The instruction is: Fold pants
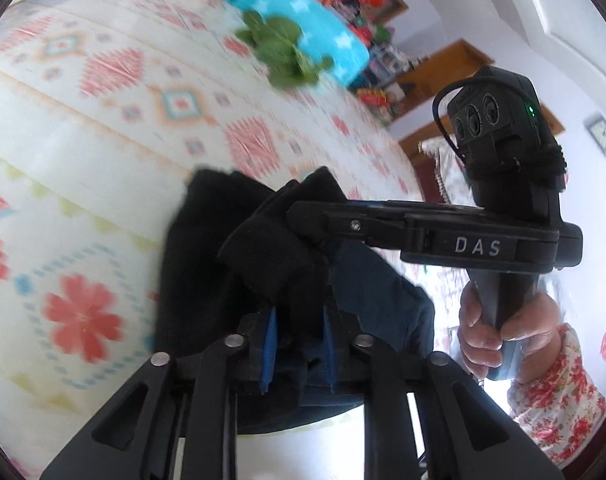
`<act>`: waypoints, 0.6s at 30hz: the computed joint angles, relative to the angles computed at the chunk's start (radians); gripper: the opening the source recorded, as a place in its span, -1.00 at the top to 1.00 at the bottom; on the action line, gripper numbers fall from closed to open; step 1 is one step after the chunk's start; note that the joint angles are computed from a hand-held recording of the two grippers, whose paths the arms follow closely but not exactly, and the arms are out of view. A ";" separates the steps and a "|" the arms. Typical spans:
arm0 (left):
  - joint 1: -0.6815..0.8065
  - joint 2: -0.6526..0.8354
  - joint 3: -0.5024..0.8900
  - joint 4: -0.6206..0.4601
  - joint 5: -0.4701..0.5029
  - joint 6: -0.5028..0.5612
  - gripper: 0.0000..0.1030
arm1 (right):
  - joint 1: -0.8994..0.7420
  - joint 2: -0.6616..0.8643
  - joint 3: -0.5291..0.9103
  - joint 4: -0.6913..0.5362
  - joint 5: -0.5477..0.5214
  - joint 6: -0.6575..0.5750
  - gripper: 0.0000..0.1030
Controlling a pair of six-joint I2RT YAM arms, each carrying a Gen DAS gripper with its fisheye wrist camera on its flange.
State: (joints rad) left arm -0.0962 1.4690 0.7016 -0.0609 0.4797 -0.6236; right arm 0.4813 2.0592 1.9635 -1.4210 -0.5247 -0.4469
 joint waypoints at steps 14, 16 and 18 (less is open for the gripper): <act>-0.210 -0.167 0.023 -0.195 -0.154 0.068 -0.06 | -0.337 -0.236 -0.306 0.269 -0.038 0.191 -0.55; -0.202 -0.210 0.020 -0.252 -0.163 0.089 -0.07 | -0.347 -0.307 -0.351 0.304 -0.054 0.231 -0.55; -0.168 -0.255 0.010 -0.316 -0.182 0.113 -0.06 | -0.357 -0.364 -0.390 0.314 -0.110 0.263 -0.55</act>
State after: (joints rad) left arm -0.2641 1.2141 0.7115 -0.3770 0.2976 -0.5108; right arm 0.1241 1.6947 1.5732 -1.1071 -0.6348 -0.1842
